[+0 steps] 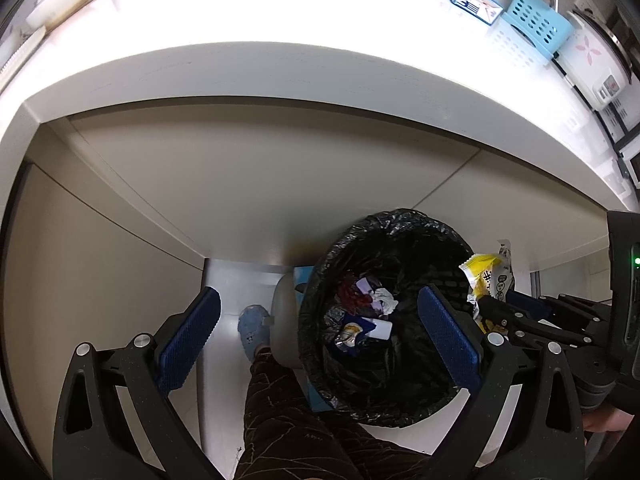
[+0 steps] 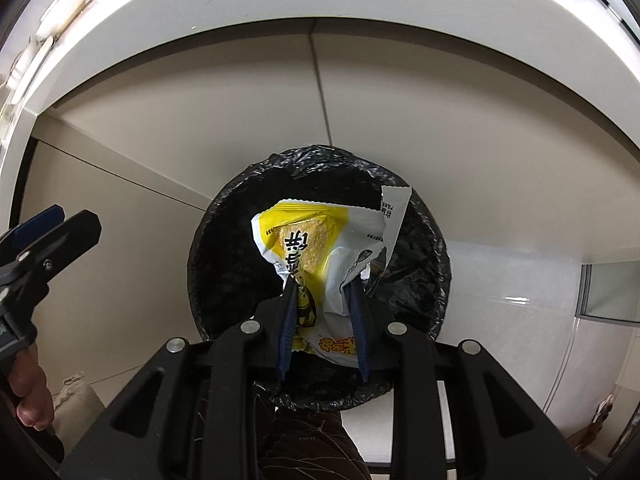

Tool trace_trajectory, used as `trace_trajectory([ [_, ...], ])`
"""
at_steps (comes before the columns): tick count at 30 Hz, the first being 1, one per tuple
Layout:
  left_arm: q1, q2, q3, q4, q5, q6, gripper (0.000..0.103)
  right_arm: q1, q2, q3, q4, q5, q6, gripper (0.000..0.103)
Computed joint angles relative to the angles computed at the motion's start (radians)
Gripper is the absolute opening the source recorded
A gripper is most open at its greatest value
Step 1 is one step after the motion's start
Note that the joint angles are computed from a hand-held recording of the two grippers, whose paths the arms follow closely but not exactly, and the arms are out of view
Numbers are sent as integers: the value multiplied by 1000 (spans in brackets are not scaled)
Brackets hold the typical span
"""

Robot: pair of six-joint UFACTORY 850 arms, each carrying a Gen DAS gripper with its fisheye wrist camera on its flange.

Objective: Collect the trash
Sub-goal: 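Open the right tool over the bin, releasing the yellow snack bag, then raise both tools back above the counter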

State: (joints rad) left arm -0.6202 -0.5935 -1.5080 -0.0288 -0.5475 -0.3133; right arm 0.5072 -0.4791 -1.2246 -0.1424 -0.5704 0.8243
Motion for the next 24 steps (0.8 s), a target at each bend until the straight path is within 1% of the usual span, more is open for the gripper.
trace_trajectory([
  [4,9,4,3,13,-2,-18,97,1,-13,-18,8,-1,-14,28],
  [12,17,-5,-10,16,-11,-15,97,2,-20,-33,3,-14,-6,39],
  [14,18,-5,-9,13,-10,-11,97,0,-21,-31,5,-13,-5,44],
  [15,18,-6,-10,11,-10,-8,97,-1,-25,-32,9,-8,-9,44],
  [17,18,-8,-11,12,-13,-6,97,-1,-24,-32,20,-8,-18,49],
  [19,17,-6,-10,15,-10,-6,97,1,-17,-26,19,-2,-18,52],
  [22,17,3,2,15,4,-13,97,6,-2,-12,4,15,5,62],
  [24,15,7,9,15,10,-14,97,6,3,-7,-2,22,14,66],
])
